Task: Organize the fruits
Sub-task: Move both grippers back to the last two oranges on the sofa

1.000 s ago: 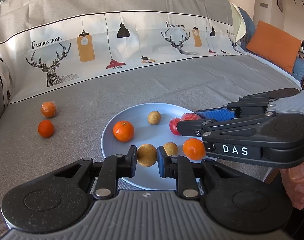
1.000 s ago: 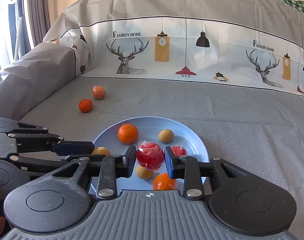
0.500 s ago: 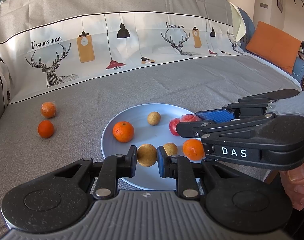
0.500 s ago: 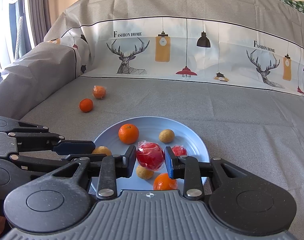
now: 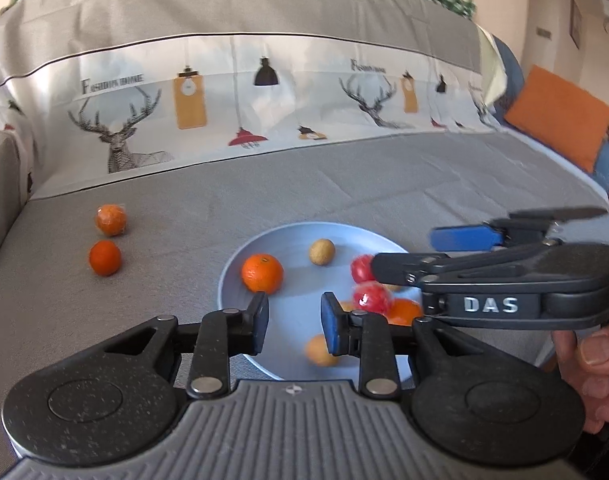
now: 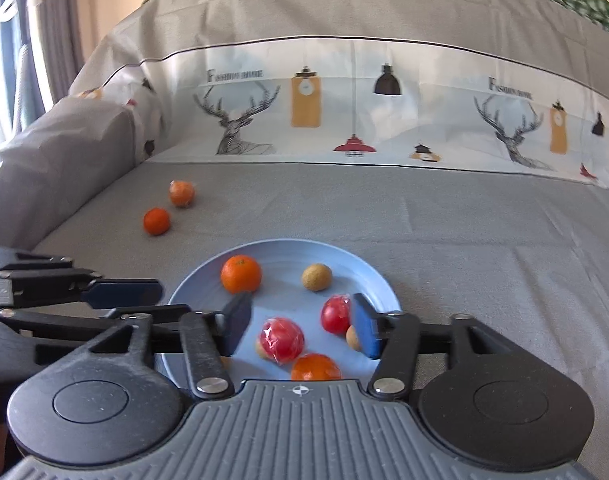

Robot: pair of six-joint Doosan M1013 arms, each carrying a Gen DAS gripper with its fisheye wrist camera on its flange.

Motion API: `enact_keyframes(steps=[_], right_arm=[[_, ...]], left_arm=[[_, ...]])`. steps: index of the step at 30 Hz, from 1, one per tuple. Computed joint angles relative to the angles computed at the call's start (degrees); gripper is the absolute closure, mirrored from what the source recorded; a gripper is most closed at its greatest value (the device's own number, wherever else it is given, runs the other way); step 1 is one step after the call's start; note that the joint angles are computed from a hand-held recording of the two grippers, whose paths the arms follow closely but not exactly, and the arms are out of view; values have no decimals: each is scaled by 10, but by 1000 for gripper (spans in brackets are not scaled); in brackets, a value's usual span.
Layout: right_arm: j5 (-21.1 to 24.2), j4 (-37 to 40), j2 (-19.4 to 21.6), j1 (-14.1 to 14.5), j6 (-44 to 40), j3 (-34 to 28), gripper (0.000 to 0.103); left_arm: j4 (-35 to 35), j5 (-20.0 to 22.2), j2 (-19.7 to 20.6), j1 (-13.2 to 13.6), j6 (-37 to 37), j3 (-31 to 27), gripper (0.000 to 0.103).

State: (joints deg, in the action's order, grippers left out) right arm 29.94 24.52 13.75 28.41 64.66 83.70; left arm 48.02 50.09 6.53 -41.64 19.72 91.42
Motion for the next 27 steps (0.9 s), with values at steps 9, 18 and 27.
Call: enact_keyframes(steps=[9, 18, 27], right_arm=[[-3, 15, 4, -3, 10, -6, 33], [6, 19, 21, -2, 60, -26, 33], [11, 66, 25, 3, 34, -43, 33]], left_arm=[[48, 26, -8, -6, -52, 1, 71], [85, 105, 3, 33, -126, -27, 71], [0, 161, 58, 115, -113, -69, 30]])
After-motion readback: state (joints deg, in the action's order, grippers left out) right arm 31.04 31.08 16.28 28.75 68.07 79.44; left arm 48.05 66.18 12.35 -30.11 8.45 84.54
